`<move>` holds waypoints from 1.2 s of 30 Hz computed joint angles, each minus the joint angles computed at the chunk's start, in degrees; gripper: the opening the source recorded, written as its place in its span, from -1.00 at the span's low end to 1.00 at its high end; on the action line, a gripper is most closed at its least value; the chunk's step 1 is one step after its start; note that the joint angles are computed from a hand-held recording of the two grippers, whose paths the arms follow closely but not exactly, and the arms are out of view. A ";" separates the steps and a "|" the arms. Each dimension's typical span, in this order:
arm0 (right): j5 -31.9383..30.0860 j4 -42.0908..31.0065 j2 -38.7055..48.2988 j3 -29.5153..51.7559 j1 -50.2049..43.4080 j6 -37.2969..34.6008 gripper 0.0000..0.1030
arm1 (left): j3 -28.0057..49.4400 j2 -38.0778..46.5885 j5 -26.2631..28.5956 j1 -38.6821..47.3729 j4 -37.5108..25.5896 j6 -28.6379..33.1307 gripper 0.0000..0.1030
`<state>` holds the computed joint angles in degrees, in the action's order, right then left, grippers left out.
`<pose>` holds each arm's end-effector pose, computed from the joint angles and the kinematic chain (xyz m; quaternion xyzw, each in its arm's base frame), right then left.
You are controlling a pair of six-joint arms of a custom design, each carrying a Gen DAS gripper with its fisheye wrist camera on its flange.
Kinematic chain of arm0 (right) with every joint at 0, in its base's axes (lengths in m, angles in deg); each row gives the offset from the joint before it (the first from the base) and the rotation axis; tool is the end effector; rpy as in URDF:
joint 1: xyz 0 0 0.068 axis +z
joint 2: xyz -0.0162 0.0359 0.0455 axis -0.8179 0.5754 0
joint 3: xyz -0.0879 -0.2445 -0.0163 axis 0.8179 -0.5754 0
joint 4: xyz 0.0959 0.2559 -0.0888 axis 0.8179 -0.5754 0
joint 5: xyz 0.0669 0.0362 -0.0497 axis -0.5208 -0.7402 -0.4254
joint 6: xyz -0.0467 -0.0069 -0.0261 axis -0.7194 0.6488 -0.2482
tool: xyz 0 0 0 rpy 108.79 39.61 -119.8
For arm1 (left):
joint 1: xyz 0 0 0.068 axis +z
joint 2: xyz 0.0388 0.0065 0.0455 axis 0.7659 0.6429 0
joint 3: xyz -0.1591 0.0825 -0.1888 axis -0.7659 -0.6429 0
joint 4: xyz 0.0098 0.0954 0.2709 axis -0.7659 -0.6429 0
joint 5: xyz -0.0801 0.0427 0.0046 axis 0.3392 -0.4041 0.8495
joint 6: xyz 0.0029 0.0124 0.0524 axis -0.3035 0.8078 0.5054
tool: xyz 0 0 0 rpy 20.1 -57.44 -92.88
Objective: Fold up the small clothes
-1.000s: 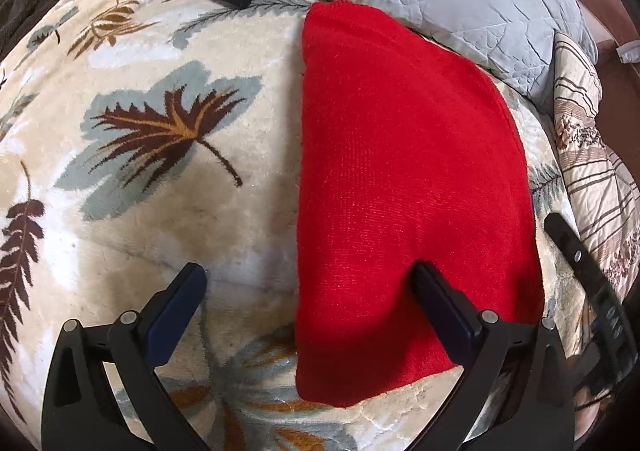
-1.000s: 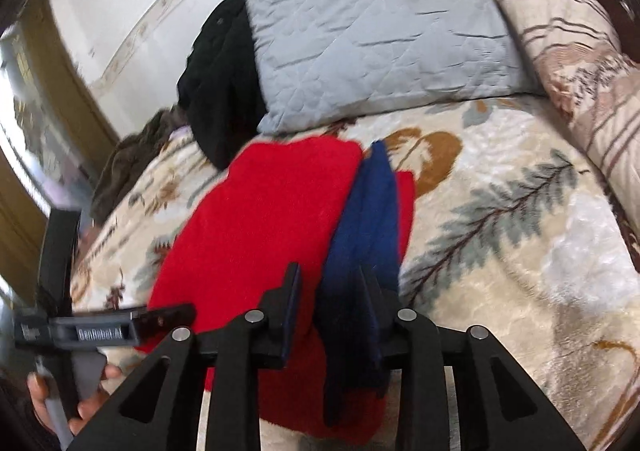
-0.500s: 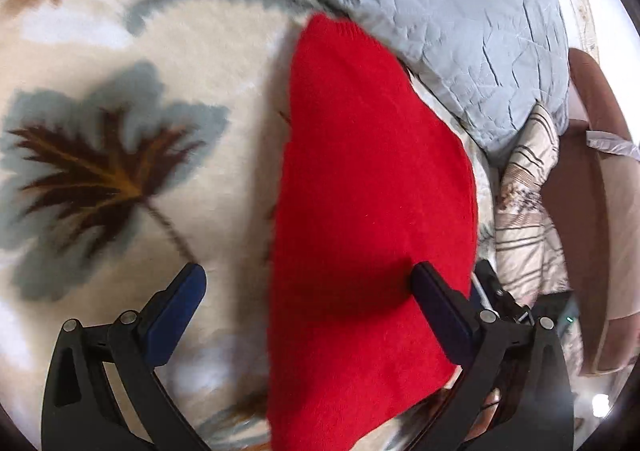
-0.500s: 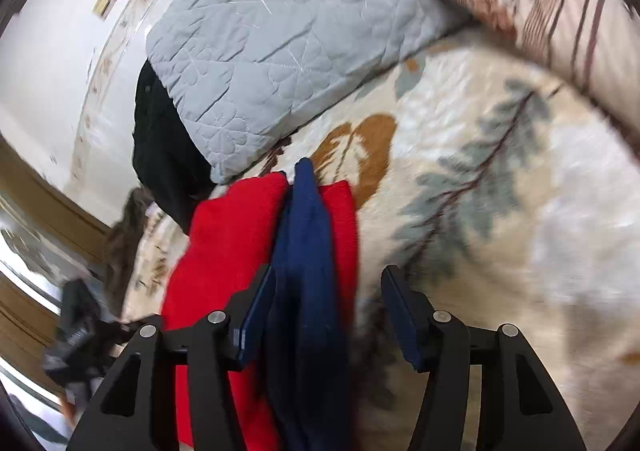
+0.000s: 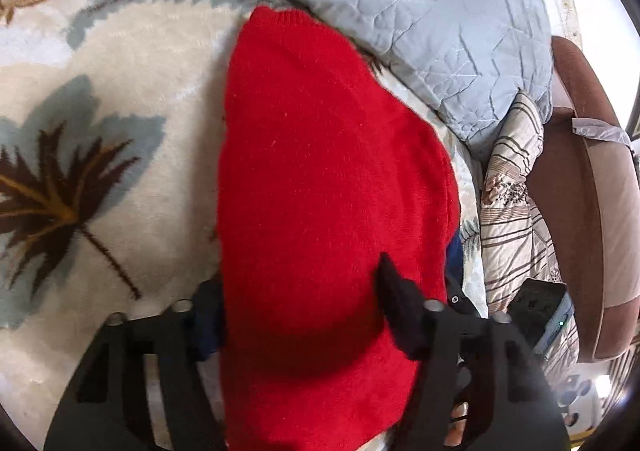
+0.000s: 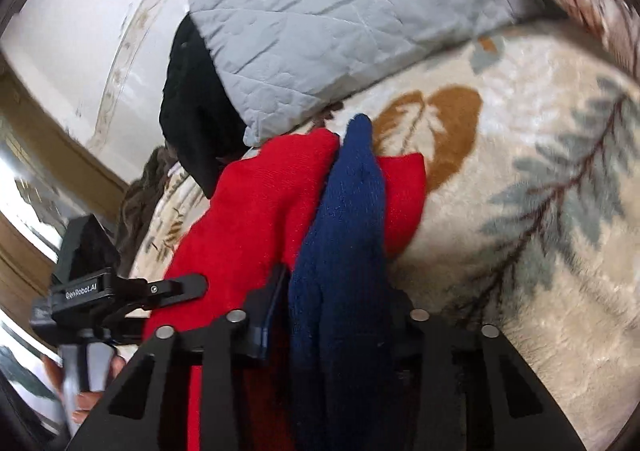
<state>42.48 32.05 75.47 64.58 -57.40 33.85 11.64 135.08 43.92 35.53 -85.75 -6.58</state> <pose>0.2603 0.0072 0.1428 0.0579 0.8892 0.3013 0.3395 0.3037 -0.0952 0.1781 -0.0611 0.9408 -0.3019 0.1412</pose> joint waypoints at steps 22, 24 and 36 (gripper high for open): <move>14.69 -26.45 -38.70 -5.13 22.96 10.04 -0.57 | -17.49 -41.05 -0.11 8.08 -23.31 6.52 -0.01; 18.26 -30.38 -43.59 -6.43 27.64 14.00 -0.57 | -19.14 -44.41 0.04 9.45 -25.99 8.81 0.01; 42.24 -35.48 -49.19 -7.86 43.61 23.06 -0.36 | -21.06 -56.83 -2.49 15.17 -29.09 16.91 0.31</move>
<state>84.72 -3.43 26.28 56.72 -13.79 56.91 -9.42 78.25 41.43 50.70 -114.84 10.33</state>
